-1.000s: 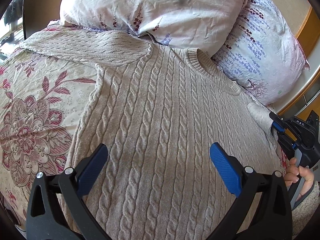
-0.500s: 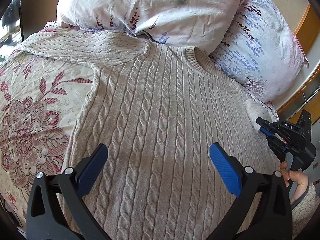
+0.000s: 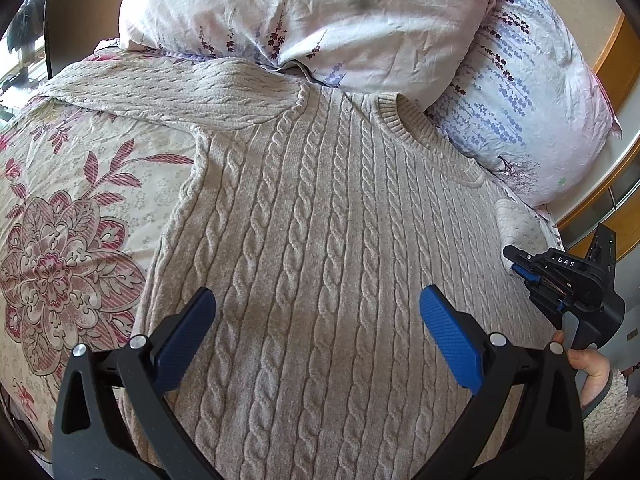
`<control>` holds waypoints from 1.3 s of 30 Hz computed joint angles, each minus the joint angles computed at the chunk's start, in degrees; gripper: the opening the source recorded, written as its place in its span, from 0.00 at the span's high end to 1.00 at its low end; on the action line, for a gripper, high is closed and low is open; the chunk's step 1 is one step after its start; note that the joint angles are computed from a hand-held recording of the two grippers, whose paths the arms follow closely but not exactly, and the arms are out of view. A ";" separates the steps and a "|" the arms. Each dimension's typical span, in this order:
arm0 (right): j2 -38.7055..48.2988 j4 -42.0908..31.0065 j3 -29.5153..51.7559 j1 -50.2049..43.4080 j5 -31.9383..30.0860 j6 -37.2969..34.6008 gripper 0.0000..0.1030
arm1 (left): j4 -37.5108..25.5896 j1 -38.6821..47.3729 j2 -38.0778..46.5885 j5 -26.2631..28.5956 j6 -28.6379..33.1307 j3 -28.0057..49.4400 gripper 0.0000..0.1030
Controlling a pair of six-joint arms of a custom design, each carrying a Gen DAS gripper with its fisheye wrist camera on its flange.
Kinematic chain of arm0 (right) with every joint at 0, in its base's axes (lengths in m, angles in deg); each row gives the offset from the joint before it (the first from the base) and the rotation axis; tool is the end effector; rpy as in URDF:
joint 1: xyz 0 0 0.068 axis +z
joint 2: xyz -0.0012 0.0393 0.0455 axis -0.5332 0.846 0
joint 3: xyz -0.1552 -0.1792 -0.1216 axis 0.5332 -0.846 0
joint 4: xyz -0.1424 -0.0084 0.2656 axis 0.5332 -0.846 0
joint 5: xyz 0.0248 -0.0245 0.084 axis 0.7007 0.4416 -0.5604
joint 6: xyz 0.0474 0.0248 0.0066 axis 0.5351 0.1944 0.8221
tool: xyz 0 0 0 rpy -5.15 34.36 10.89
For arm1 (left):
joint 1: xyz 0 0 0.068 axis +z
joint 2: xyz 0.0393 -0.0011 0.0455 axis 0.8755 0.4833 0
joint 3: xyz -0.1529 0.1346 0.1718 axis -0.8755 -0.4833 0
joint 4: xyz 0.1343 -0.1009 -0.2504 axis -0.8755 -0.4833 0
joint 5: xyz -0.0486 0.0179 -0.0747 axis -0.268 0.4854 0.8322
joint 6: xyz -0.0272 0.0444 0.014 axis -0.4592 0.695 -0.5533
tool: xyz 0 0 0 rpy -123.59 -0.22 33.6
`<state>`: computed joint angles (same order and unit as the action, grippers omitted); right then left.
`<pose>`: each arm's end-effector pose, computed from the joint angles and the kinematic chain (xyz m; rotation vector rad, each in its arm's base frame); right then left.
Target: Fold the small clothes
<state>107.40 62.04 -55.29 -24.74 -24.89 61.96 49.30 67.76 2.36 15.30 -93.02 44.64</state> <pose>0.2432 0.0429 0.0740 0.6207 2.3712 0.7930 0.1795 0.0092 0.1229 -0.1384 2.4947 -0.4137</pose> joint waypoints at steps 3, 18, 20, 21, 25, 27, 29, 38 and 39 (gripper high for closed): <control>0.86 0.77 0.04 -0.71 -1.50 0.93 0.89 | 0.31 -0.10 0.17 0.11 0.05 -0.13 0.02; -17.88 -18.72 -2.61 -4.72 -4.66 -2.15 0.32 | 0.25 0.81 -0.53 0.73 0.50 -0.10 0.02; -29.20 -24.68 -6.13 -9.29 -5.32 -3.59 0.32 | 0.74 0.36 0.25 0.52 0.40 0.05 0.02; -33.79 -27.56 -7.39 -12.38 -5.82 -4.16 0.33 | 1.00 0.00 0.65 0.39 0.35 0.12 0.02; -38.10 -32.98 -9.45 -31.32 -12.56 -6.66 0.39 | 1.87 -2.13 1.77 -0.14 0.06 0.29 0.02; -33.00 -31.29 -9.25 -40.95 -17.00 -6.12 0.45 | 1.91 -3.02 1.59 -0.44 0.08 0.24 0.02; -27.89 -29.46 -8.81 -48.30 -18.94 -5.86 0.49 | 1.63 -3.21 1.02 -0.44 0.23 0.08 0.02; -10.96 -18.56 -5.88 -58.19 -22.16 -4.44 0.62 | -0.03 -0.11 -0.02 0.02 1.27 -0.04 0.02; -10.48 -17.22 -5.86 -57.13 -21.27 -3.48 0.63 | -0.20 0.11 -0.10 0.08 1.49 -0.01 0.02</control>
<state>96.92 44.82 -61.15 -81.86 -46.16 58.48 49.10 67.87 2.26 15.38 -91.54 44.63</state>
